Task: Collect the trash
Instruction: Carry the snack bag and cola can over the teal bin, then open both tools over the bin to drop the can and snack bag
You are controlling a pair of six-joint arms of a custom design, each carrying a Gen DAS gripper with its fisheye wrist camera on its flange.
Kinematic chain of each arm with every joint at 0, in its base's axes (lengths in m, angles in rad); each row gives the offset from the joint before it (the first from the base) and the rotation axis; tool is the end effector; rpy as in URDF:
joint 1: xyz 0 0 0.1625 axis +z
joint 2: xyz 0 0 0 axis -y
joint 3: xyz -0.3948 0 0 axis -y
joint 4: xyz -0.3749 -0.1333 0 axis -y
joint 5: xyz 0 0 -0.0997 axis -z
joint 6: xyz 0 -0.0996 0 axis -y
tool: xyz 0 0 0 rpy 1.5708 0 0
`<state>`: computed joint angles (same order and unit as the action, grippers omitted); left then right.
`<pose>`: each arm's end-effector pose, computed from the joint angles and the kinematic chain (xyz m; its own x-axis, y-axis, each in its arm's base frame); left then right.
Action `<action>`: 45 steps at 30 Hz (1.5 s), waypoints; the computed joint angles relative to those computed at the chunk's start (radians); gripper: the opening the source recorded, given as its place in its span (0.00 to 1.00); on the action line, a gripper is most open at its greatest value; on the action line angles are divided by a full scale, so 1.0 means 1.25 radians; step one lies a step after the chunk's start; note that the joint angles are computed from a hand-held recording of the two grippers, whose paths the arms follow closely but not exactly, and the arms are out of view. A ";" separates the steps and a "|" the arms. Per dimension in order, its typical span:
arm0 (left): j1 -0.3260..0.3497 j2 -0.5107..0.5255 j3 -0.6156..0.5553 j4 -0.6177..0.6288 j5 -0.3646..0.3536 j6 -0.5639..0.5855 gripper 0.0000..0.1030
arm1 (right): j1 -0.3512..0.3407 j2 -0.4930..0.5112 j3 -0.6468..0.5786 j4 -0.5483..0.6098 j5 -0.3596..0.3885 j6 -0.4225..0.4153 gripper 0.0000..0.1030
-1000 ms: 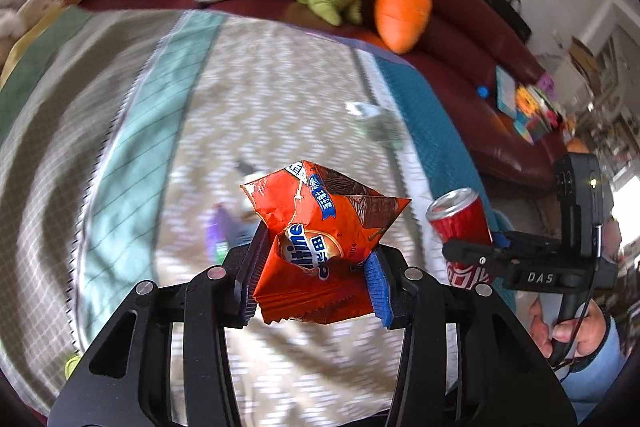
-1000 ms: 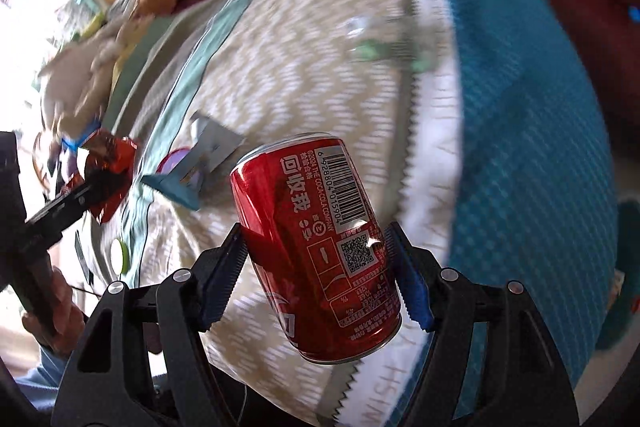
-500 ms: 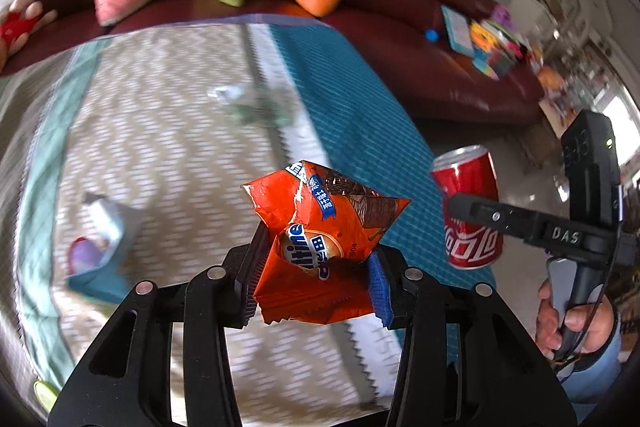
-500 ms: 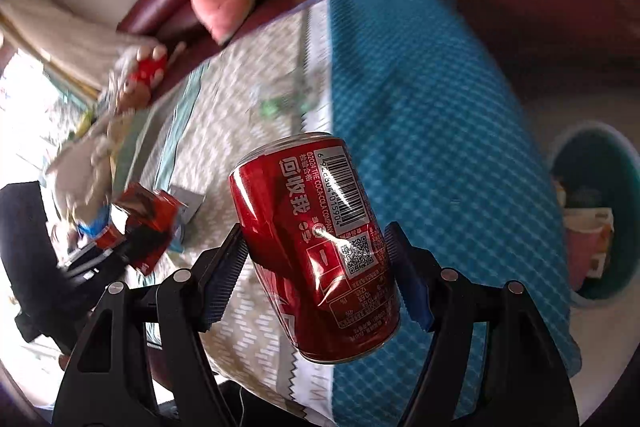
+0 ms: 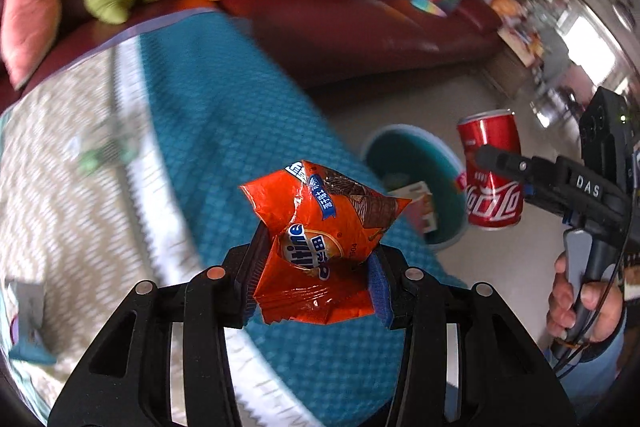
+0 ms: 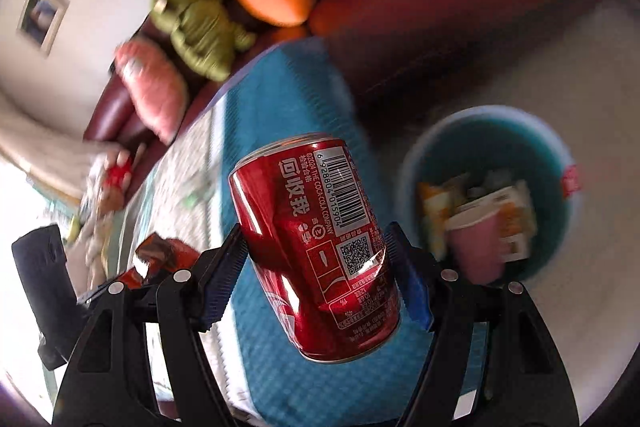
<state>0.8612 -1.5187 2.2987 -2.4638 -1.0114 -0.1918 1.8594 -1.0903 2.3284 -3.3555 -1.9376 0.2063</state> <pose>-0.1166 -0.4214 0.2205 -0.7929 0.3538 -0.4961 0.5055 0.8366 -0.2112 0.2183 -0.3925 0.1306 -0.9776 0.0826 0.1934 -0.0438 0.8194 -0.5715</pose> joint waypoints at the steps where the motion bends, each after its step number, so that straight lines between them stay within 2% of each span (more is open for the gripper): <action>1: -0.005 0.029 -0.009 -0.012 -0.005 0.006 0.44 | -0.017 -0.022 0.017 -0.015 -0.002 -0.003 0.65; 7: -0.019 0.184 -0.068 -0.055 -0.032 0.017 0.45 | -0.106 -0.108 0.080 -0.054 0.007 -0.022 0.65; 15: -0.014 0.316 -0.123 -0.076 -0.046 0.005 0.45 | -0.200 -0.115 0.054 -0.014 0.049 -0.062 0.65; 21: -0.001 0.377 -0.167 -0.076 -0.049 -0.004 0.45 | -0.219 -0.069 -0.014 0.021 0.052 -0.096 0.66; 22: 0.000 0.385 -0.173 -0.076 -0.050 -0.004 0.45 | -0.223 -0.065 -0.021 0.029 0.060 -0.096 0.71; 25: 0.004 0.413 -0.195 -0.074 -0.051 -0.001 0.45 | -0.232 -0.059 -0.032 0.037 0.064 -0.096 0.72; 34: -0.003 0.491 -0.243 -0.075 -0.058 -0.007 0.45 | -0.265 -0.092 0.011 0.017 0.052 -0.090 0.72; 40: -0.006 0.539 -0.272 -0.090 -0.059 -0.001 0.46 | -0.263 -0.108 0.028 0.000 0.018 -0.080 0.73; 42: -0.003 0.554 -0.283 -0.093 -0.060 -0.003 0.51 | -0.263 -0.113 0.032 -0.002 0.010 -0.078 0.73; 45: -0.006 0.572 -0.291 -0.112 -0.043 -0.008 0.67 | -0.263 -0.116 0.034 0.000 0.001 -0.075 0.73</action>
<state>0.8535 -0.8032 1.9349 -2.6042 -1.0651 -0.2022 1.5304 -1.2349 2.3711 -3.3551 -1.9362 0.1119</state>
